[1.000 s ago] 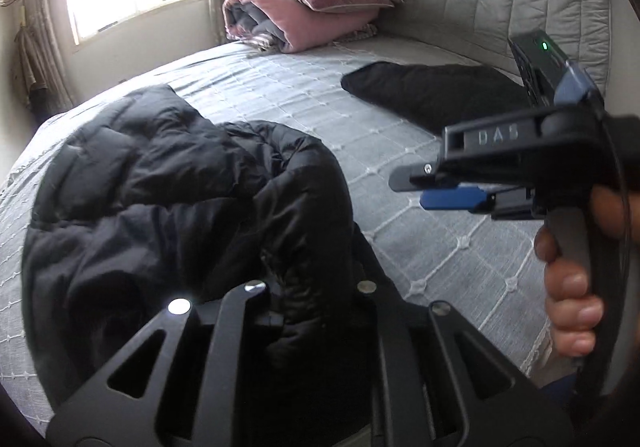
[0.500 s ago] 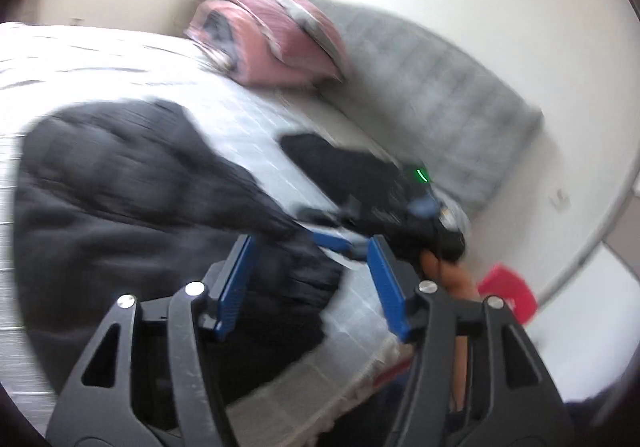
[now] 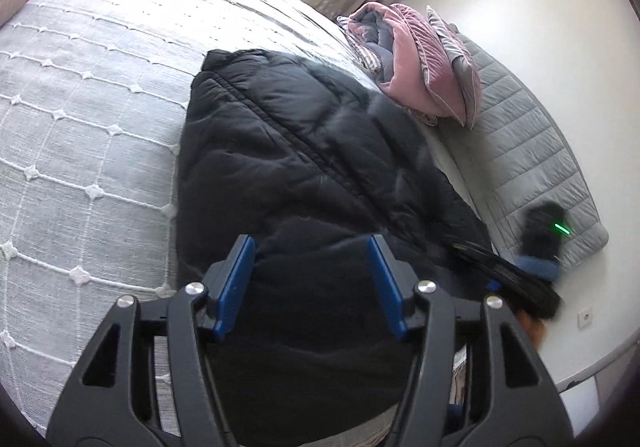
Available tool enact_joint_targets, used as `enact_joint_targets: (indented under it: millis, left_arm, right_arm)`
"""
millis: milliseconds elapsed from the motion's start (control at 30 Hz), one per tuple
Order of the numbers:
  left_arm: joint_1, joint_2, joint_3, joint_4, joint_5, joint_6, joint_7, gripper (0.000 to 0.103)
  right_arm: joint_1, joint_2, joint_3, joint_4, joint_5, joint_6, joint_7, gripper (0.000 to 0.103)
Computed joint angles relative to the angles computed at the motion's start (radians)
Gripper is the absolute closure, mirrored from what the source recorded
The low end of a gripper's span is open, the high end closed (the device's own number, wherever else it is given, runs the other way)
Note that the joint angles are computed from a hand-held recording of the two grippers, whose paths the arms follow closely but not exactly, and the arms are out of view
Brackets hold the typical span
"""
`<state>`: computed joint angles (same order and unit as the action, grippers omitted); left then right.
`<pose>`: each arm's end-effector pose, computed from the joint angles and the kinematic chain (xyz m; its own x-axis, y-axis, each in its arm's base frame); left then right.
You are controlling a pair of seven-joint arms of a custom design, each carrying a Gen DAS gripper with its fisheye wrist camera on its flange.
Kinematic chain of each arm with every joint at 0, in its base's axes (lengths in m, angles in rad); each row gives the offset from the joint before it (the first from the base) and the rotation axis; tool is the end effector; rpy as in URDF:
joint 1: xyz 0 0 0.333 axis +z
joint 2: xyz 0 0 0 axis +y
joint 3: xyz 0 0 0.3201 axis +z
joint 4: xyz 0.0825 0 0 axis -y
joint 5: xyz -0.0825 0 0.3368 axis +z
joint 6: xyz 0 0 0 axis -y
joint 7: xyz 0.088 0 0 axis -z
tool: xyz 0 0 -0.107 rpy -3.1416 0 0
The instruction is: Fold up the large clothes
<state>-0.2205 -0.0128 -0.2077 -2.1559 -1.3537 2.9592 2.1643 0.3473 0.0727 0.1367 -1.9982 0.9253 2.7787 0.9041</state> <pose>0.4964 -0.1550 0.4876 -0.0348 -0.7726 0.6339 -0.7507 -0.3985 -0.5269 0.5206 0.2314 0.5176 0.4849 -0.7970 -0.3601 -0.7167 -0.1261 -0.6859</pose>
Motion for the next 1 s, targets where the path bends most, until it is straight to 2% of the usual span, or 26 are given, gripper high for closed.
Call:
enact_joint_targets:
  millis: [33,67,100,133,167,200,233,267,333,367,400,433,467,500,533,567,600,633,667,733,833,867,900,933,967,1000]
  left_arm:
    - [-0.004,0.002,-0.003,0.009,-0.032,0.003,0.032,0.044]
    - [-0.004,0.01,-0.004,0.02,-0.06,0.004,0.068,0.044]
    - [-0.009,0.013,-0.011,0.025,-0.06,0.016,0.081,0.044]
    - [-0.014,0.023,-0.016,0.031,-0.012,0.023,0.056,0.044]
    - [-0.02,0.042,-0.022,0.038,0.082,0.031,-0.006,0.044]
    - [-0.026,0.058,-0.027,0.038,0.186,0.038,-0.082,0.044]
    - [-0.033,0.078,-0.029,0.042,0.322,0.043,-0.183,0.044]
    - [-0.043,0.099,-0.028,0.044,0.462,0.051,-0.29,0.044]
    - [-0.059,0.132,-0.025,0.052,0.632,0.07,-0.412,0.044]
    - [-0.088,0.139,0.011,0.043,0.775,0.079,-0.534,0.044]
    - [-0.102,0.144,0.032,0.039,0.857,0.08,-0.608,0.044]
    - [-0.099,0.146,0.032,0.037,0.885,0.077,-0.639,0.044]
    - [-0.081,0.148,0.015,0.038,0.875,0.07,-0.637,0.044]
    - [-0.062,0.154,-0.001,0.049,0.87,0.058,-0.631,0.044]
    - [-0.045,0.148,-0.016,0.047,0.866,0.05,-0.629,0.044]
    - [-0.026,0.144,-0.03,0.044,0.855,0.046,-0.629,0.044]
    - [0.003,0.139,-0.054,0.037,0.817,0.047,-0.606,0.043]
    - [0.032,0.128,-0.079,0.026,0.773,0.044,-0.579,0.042]
    - [0.057,0.12,-0.1,0.016,0.725,0.042,-0.55,0.04]
    - [0.099,0.111,-0.121,0.009,0.599,0.017,-0.472,0.024]
    - [0.127,0.121,-0.121,0.016,0.422,-0.04,-0.376,0.024]
    - [0.133,0.129,-0.122,0.025,0.342,-0.059,-0.33,0.023]
    - [0.139,0.136,-0.12,0.032,0.263,-0.083,-0.281,0.023]
    - [0.141,0.143,-0.117,0.04,0.199,-0.109,-0.231,0.023]
    - [0.138,0.14,-0.112,0.037,0.15,-0.127,-0.187,0.023]
    - [0.137,0.14,-0.106,0.042,0.092,-0.151,-0.132,0.023]
  right_arm:
    - [-0.011,-0.068,0.013,-0.044,0.139,-0.003,-0.126,0.096]
    - [-0.003,-0.146,-0.008,-0.098,0.313,-0.034,-0.26,0.096]
    - [-0.019,-0.203,-0.012,-0.148,0.418,-0.059,-0.325,0.096]
    - [-0.001,-0.243,-0.05,-0.198,0.475,-0.069,-0.336,0.096]
    - [-0.006,-0.256,-0.066,-0.238,0.491,-0.059,-0.294,0.096]
    - [-0.003,-0.241,-0.08,-0.257,0.442,-0.034,-0.208,0.095]
    - [-0.034,-0.195,-0.064,-0.273,0.322,0.0,-0.054,0.094]
    - [-0.048,-0.154,-0.067,-0.276,0.218,0.003,0.063,0.087]
    - [-0.066,-0.127,-0.087,-0.275,0.173,-0.031,0.143,0.082]
    - [-0.065,-0.14,-0.084,-0.288,0.174,-0.001,0.139,0.073]
    - [-0.063,-0.153,-0.076,-0.306,0.133,0.045,0.169,0.065]
    - [-0.054,-0.159,-0.08,-0.322,0.054,0.082,0.237,0.047]
    - [-0.077,-0.161,-0.048,-0.347,-0.096,0.143,0.362,0.031]
    - [-0.116,-0.163,-0.006,-0.369,-0.218,0.191,0.455,0.026]
    - [-0.124,-0.166,0.001,-0.379,-0.27,0.221,0.48,0.024]
    - [-0.097,-0.167,-0.025,-0.374,-0.252,0.216,0.465,0.023]
    - [-0.035,-0.162,-0.085,-0.358,-0.163,0.187,0.404,0.023]
    - [-0.008,-0.157,-0.12,-0.338,-0.01,0.125,0.289,0.023]
    - [-0.016,-0.133,-0.134,-0.304,0.077,0.052,0.233,0.022]
    - [-0.051,-0.075,-0.135,-0.239,0.142,-0.039,0.207,0.022]
    - [-0.095,-0.017,-0.113,-0.163,0.178,-0.144,0.179,0.022]
    - [-0.102,-0.002,-0.103,-0.147,0.174,-0.147,0.157,0.027]
    - [-0.101,0.006,-0.088,-0.135,0.173,-0.137,0.128,0.038]
    - [-0.102,0.012,-0.074,-0.124,0.188,-0.144,0.075,0.061]
    - [-0.096,-0.002,-0.062,-0.137,0.191,-0.128,0.052,0.073]
    - [-0.087,-0.003,-0.051,-0.137,0.184,-0.095,0.026,0.078]
